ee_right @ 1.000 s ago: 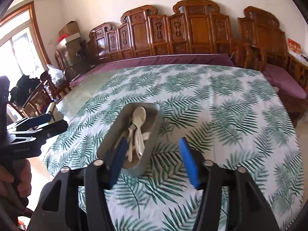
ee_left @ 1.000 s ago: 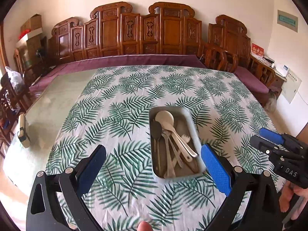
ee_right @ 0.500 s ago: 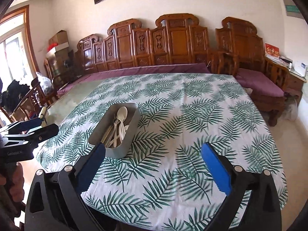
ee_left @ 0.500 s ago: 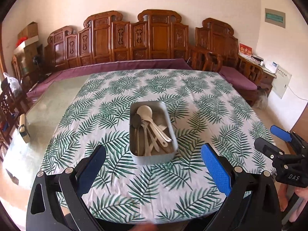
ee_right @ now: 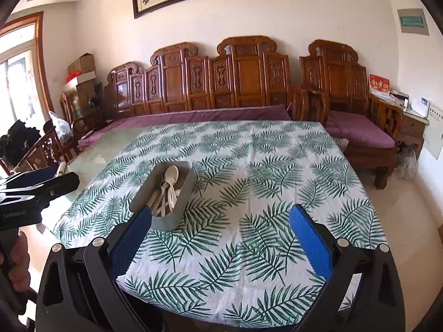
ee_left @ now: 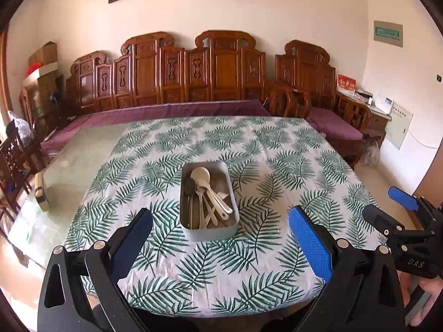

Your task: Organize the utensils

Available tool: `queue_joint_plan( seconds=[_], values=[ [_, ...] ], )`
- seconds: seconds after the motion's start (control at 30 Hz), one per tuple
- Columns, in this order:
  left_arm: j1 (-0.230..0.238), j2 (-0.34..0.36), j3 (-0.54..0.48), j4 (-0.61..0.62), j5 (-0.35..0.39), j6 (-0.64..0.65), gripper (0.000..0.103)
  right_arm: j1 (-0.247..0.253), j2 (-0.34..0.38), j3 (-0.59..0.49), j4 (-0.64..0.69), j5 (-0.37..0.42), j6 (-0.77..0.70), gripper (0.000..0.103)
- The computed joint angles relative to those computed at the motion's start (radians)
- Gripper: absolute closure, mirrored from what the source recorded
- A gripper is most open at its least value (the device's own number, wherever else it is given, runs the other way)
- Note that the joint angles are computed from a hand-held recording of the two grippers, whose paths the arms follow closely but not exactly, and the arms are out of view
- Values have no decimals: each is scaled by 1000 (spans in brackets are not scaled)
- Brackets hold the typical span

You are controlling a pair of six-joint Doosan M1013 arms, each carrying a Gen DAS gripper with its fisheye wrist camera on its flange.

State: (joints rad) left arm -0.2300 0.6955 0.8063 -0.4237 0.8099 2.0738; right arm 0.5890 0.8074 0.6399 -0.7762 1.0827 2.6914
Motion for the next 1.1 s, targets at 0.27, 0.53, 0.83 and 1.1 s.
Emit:
queue_joint_plan(
  seconds=[0.27, 0.53, 0.83, 1.1],
  values=[
    [1, -32, 10, -32, -45, 29, 8, 19, -3, -40, -83, 4, -8, 3],
    [10, -82, 61, -104, -124, 85, 8, 50, -5, -78, -209, 16, -4, 3],
    [21, -123, 119, -188, -170, 153, 8, 63, -34, -38, -257, 9, 49, 3],
    [21, -129, 127, -195, -173, 153, 8, 63, -41, -26, -260, 10, 63, 3]
  ],
)
